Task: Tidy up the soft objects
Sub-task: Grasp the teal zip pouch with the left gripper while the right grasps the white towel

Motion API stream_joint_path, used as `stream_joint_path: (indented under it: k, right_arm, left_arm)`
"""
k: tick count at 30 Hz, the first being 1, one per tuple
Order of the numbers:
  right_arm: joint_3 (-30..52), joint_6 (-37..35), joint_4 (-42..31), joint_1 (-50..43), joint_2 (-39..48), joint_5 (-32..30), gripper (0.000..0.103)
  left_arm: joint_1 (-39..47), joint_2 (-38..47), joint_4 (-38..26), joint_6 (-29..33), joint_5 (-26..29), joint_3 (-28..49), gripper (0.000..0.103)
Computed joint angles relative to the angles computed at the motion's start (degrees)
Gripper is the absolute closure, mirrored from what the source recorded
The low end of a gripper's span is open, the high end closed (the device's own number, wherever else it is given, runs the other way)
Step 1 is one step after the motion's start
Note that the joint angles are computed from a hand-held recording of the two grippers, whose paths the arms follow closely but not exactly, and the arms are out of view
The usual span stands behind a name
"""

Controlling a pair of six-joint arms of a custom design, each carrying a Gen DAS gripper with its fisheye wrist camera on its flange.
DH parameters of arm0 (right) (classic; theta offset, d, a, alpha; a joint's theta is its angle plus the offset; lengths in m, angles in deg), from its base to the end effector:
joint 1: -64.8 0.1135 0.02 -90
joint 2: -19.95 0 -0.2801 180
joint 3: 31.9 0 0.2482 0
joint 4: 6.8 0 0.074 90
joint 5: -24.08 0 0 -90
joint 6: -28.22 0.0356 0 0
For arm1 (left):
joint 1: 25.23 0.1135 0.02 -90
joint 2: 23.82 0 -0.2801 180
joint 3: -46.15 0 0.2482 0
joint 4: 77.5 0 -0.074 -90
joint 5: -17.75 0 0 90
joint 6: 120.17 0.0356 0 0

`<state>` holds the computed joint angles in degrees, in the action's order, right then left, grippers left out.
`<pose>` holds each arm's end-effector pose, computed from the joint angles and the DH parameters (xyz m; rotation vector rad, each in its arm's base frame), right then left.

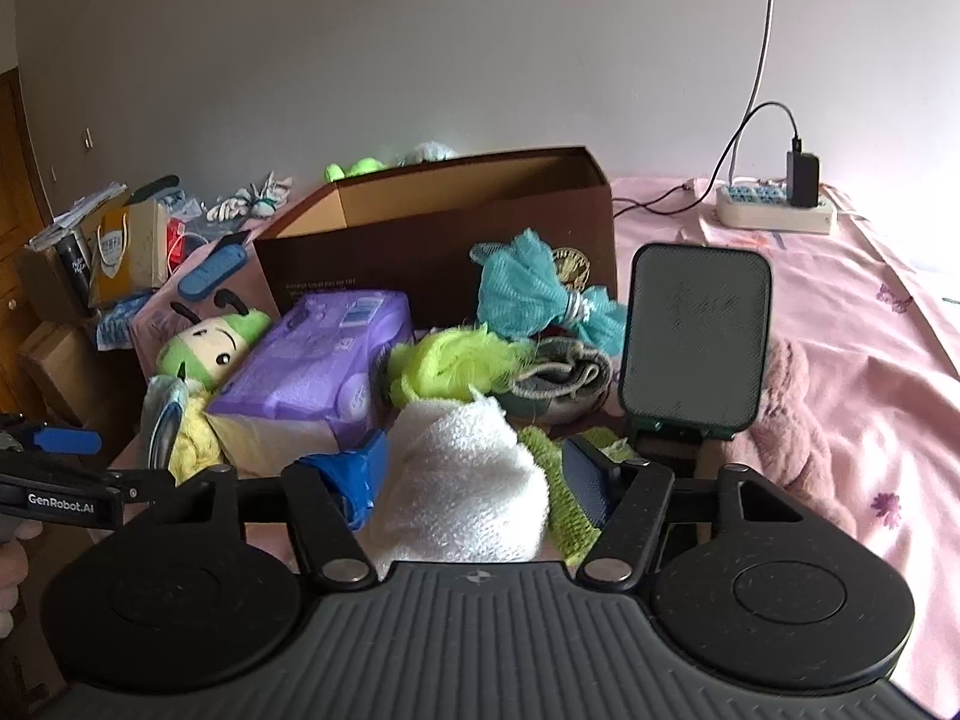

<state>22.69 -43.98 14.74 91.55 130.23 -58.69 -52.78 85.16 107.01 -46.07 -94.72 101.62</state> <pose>0.3123 0.1524 0.1099 -0.0972 2.1758 0.3101 0.2978 -0.1400 0.0982 0.0646 2.3442 0.1079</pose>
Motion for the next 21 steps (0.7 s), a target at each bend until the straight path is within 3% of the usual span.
stream_joint_path:
  k: [4,6,8,9,10,12,15,18,21]
  right_arm:
    - [2.6,0.0,-5.4,1.2,0.5,-0.5,0.057]
    - [3.0,-1.6,-3.9,1.8,1.8,1.6,0.058]
    - [3.8,-3.0,-4.6,2.1,2.5,3.4,0.059]
    - [3.9,-3.3,-4.6,2.2,2.8,3.6,0.060]
    - [3.7,-3.6,-4.0,2.1,3.0,3.5,0.061]
    - [3.6,-5.6,-3.4,2.3,3.3,4.7,0.069]
    - [3.1,-7.7,-2.1,2.0,3.4,5.0,0.078]
    - [2.0,-6.8,0.0,1.3,3.2,3.7,0.085]
    - [0.5,-5.6,2.3,0.4,2.8,2.2,0.091]
  left_arm:
    - [0.6,0.8,0.7,2.1,-1.6,-0.1,0.009]
    - [0.7,1.0,1.9,2.0,-1.0,-0.7,0.011]
    - [0.2,1.5,0.5,0.9,-0.3,0.4,0.023]
    - [0.2,1.4,-1.1,0.5,0.4,1.0,0.037]
    - [0.6,1.5,-1.6,0.5,1.1,1.1,0.045]
    - [1.5,1.5,-1.5,-0.2,3.0,0.9,0.047]
    - [2.3,1.1,0.7,-0.5,4.5,-0.6,0.072]
    - [3.0,0.6,4.7,-0.2,5.0,-2.4,0.082]
    - [3.3,-0.9,7.1,0.3,5.1,-4.2,0.085]
